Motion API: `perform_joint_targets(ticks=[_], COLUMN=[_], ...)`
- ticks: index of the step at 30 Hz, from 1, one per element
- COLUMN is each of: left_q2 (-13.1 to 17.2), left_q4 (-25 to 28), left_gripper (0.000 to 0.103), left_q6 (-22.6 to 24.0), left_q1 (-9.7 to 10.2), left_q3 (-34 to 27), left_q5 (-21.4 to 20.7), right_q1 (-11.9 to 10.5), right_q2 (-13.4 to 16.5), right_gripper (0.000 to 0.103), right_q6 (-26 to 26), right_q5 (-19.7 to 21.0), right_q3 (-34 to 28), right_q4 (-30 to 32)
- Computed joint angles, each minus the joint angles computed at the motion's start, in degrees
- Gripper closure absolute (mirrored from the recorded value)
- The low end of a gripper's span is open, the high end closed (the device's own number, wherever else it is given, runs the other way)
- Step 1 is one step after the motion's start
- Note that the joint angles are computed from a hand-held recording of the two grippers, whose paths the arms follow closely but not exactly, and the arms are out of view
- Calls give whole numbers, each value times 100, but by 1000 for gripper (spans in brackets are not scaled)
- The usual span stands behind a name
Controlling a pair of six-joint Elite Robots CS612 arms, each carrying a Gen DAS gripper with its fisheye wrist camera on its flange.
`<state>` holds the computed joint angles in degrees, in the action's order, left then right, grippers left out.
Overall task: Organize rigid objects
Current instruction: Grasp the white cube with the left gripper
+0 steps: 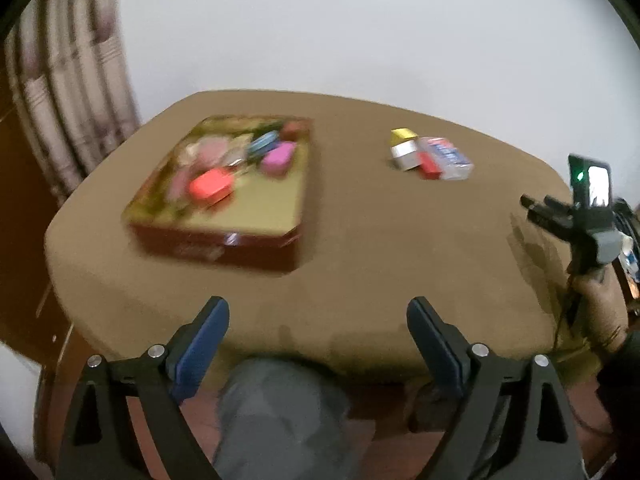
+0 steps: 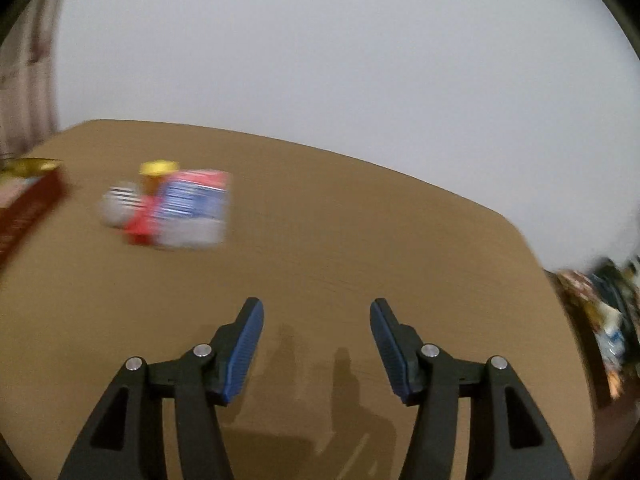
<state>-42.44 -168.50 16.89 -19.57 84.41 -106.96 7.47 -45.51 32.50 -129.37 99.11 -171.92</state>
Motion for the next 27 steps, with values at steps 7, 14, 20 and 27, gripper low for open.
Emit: perform_joint_targets(ticks=[7, 14, 20, 27], left_q2=[479, 1281, 1920, 2530], left_q4=[1178, 2315, 3580, 4691], left_gripper=[13, 13, 13, 13], left_q6=[-116, -99, -195, -382], left_q1=[-456, -811, -857, -824], left_q3=[-1300, -2863, -4123, -5326], left_q5=[65, 598, 459, 183], right_q1=[-247, -268, -285, -292], right_q2=[-124, -126, -123, -105], right_gripper=[36, 35, 35, 35], right_q6=[461, 580, 567, 530], right_q5=[760, 1229, 1407, 1525], right_q3=[395, 532, 607, 641], right_q4=[-660, -1204, -1595, -1774])
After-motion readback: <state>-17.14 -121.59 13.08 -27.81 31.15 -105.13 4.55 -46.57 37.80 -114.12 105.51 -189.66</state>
